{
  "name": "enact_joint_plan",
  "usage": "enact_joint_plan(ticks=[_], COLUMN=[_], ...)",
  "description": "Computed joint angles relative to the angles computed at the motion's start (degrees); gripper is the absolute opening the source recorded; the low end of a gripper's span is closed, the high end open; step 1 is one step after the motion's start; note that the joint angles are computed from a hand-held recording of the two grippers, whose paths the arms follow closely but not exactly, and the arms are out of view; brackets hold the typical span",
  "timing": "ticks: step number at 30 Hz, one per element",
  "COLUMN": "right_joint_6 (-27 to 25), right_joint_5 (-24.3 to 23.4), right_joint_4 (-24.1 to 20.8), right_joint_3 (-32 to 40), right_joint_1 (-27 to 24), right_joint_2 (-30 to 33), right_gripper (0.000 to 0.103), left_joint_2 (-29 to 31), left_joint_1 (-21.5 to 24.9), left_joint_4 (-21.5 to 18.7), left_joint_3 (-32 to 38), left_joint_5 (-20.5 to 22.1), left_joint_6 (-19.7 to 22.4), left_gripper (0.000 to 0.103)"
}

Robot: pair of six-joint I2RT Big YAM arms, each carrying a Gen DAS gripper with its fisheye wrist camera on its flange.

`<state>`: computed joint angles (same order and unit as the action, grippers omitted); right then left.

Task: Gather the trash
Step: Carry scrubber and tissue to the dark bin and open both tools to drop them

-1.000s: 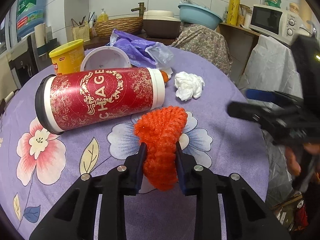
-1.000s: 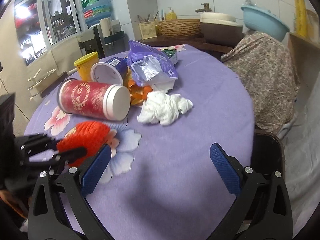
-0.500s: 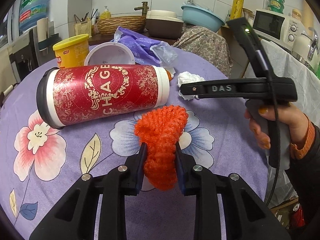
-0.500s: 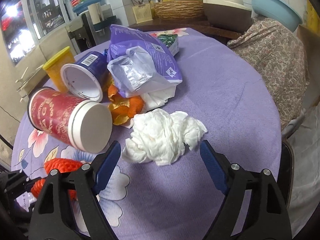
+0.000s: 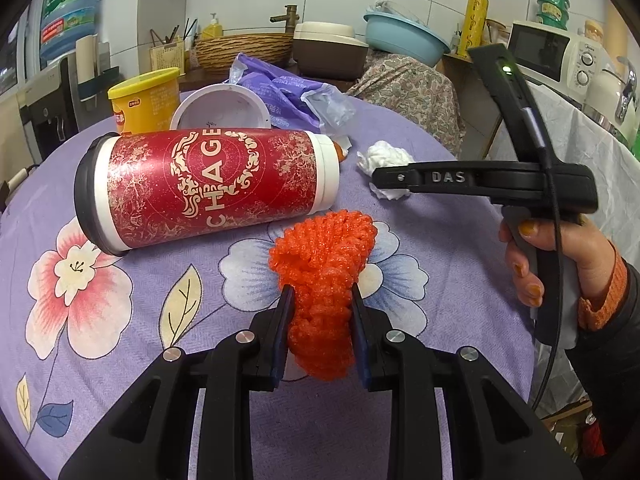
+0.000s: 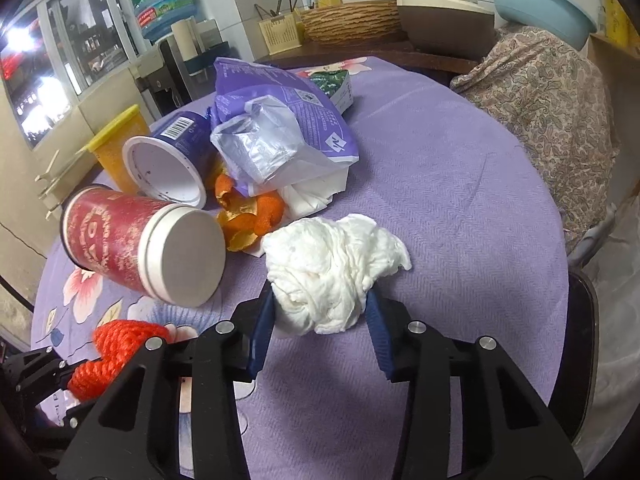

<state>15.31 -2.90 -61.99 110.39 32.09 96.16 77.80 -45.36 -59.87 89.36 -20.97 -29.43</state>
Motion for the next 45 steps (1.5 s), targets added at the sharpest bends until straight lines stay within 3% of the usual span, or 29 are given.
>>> enact_joint_plan(ticks=[10,16,23,28,35,41,45], right_joint_6=[-0.98,0.39,0.7,1.04,0.71,0.53,0.49], right_joint_5=[-1.37,-1.73,1.72,3.25,3.65,2.92,2.16], right_joint_4=[7.54,10.77,11.96,11.69,10.64,10.23,9.82], right_joint_3=[-12.4,-18.88,-25.73,-29.64,-32.96,-34.64,-35.25], right_joint_1=[-0.18,-2.34,-6.08,-10.92,-17.03,-20.38,-22.02], right_joint_2=[-11.03,-17.07,-23.86,-27.86,-30.41,-30.69,-29.85], right_gripper=[0.042,0.042,0.042,0.042,0.042,0.042,0.042], left_joint_2=[0.13,1.45,7.06,12.68,20.79,30.11,38.99], left_joint_1=[-2.27,-4.12,-6.93,-8.48,-8.71,-8.88,-8.91], left_joint_4=[-1.22,-0.48,0.56,1.22,0.8,-3.54,-10.45], left_joint_3=[0.89,3.85,11.21,18.04,29.0,42.95,56.43], left_joint_5=[-2.95,-2.38,-1.18,0.16,5.32,9.11,10.87], left_joint_6=[0.85,1.6,6.35,10.64,12.09,12.8,12.8], left_gripper=[0.027,0.026,0.027,0.026,0.026,0.026,0.026])
